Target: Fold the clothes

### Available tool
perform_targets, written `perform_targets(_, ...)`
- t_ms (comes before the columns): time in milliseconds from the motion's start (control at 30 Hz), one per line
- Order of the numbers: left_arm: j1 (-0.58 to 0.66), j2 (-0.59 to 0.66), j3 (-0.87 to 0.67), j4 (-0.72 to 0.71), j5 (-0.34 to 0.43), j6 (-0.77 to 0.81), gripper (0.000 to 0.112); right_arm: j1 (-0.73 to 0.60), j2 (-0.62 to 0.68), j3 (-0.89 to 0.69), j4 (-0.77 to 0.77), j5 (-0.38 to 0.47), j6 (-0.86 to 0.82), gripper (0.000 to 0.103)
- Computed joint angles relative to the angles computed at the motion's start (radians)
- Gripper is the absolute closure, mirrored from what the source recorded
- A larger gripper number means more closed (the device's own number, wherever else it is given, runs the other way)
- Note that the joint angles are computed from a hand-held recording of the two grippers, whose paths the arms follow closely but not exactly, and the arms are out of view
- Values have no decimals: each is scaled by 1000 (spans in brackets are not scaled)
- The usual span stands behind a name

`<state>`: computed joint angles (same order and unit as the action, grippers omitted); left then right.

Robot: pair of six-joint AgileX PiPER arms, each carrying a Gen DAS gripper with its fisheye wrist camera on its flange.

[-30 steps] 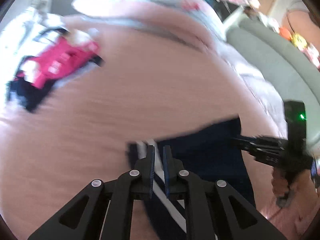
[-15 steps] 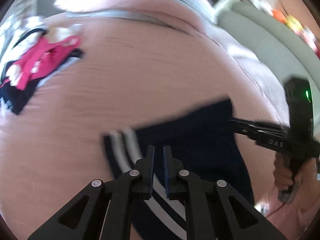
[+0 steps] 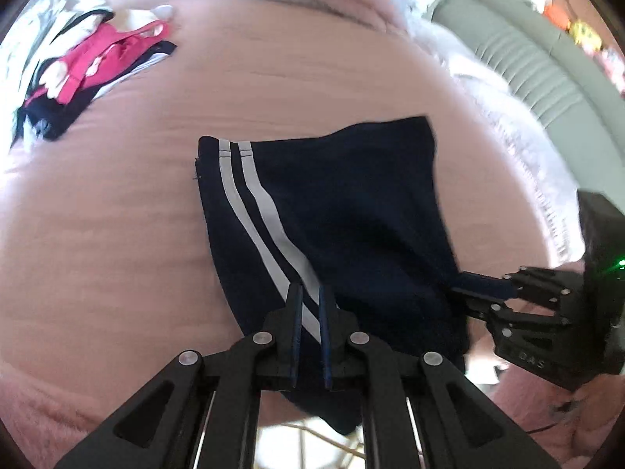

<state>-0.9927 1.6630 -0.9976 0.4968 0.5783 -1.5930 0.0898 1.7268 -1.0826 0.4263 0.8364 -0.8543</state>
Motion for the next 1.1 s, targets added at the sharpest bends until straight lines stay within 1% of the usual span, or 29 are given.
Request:
perform_targets(33, -5, -4, 21, 6, -35, -21, 105, -17, -21, 18, 67, 0, -43, 82)
perform_targets(67, -7, 5, 26, -9, -50, -15, 105, -28, -31, 27, 140, 15, -94, 82)
perform_targets(100, -8, 23, 16, -45, -47, 19, 105, -23, -27, 22, 179, 39, -120, 81)
perform_targets(133, -11, 41, -3, -82, -25, 57, 105, 0, -19, 16, 179, 48, -114, 79)
perform_targets(167, -21, 55, -26, -104, 12, 82, 105, 35, -13, 18, 139, 30, -83, 79)
perform_targets(200, -37, 60, -45, -112, 49, 93, 105, 71, -8, 21, 63, 9, -23, 79)
perform_targets(233, -46, 58, -51, -124, 65, 109, 105, 100, -1, 30, -2, -7, 32, 79)
perform_targets(267, -47, 54, -51, -155, 70, 143, 105, 105, 0, 42, -27, -14, 51, 79)
perform_targets(333, -50, 55, -43, -207, 78, 189, 105, 71, -28, 64, -13, 2, 12, 77)
perform_targets(367, -57, 55, -38, -210, 85, 185, 105, 56, -40, 67, -11, 19, -1, 76)
perform_targets(433, -89, 48, -42, -126, 123, 78, 105, 24, -65, 60, 8, 53, -14, 76)
perform_targets(467, -104, 43, -44, -76, 130, 24, 105, -1, -78, 56, 50, 73, -28, 76)
perform_targets(500, -109, 37, -41, -45, 110, -1, 105, -26, -82, 49, 101, 96, -42, 76)
perform_targets(533, -102, 36, -35, -40, 73, 6, 105, -44, -77, 45, 141, 117, -53, 76)
perform_targets(567, -87, 46, -37, -76, 53, 48, 105, -61, -73, 40, 181, 137, -63, 76)
perform_targets(600, -73, 67, -49, -135, 65, 104, 105, -64, -68, 38, 186, 139, -53, 76)
perform_targets(633, -59, 88, -62, -190, 80, 157, 105, -50, -58, 45, 151, 107, -34, 76)
perform_targets(667, -52, 86, -52, -209, 76, 170, 105, -33, -44, 43, 94, 83, 3, 76)
perform_targets(700, -49, 47, -10, -190, 45, 142, 105, -16, -29, 43, 37, 59, 40, 76)
perform_targets(733, -53, 10, 32, -149, 16, 86, 105, -14, -19, 38, 21, 54, 50, 76)
perform_targets(767, -54, -28, 72, -113, -11, 38, 105, -36, -19, 24, 44, 85, 33, 76)
perform_targets(833, -54, -85, 121, -13, -21, -54, 105, -94, -29, 0, 93, 156, -10, 76)
perform_targets(867, -37, -101, 140, 14, -48, -64, 105, -114, -35, -13, 137, 178, -42, 76)
perform_targets(900, -9, -110, 160, 27, -97, -60, 105, -125, -40, -28, 169, 192, -63, 76)
perform_targets(967, 41, -98, 182, 48, -201, -46, 105, -107, -36, -61, 186, 168, -73, 76)
perform_targets(1000, 57, -71, 169, 14, -218, 2, 105, -93, -19, -73, 197, 155, -83, 75)
perform_targets(1033, 61, -39, 140, -47, -202, 68, 105, -68, 0, -83, 194, 147, -75, 75)
perform_targets(1067, 59, -6, 116, -73, -177, 93, 105, -39, 16, -85, 167, 131, -49, 75)
perform_targets(1100, 37, 20, 103, -75, -140, 79, 105, -9, 33, -90, 140, 117, -23, 75)
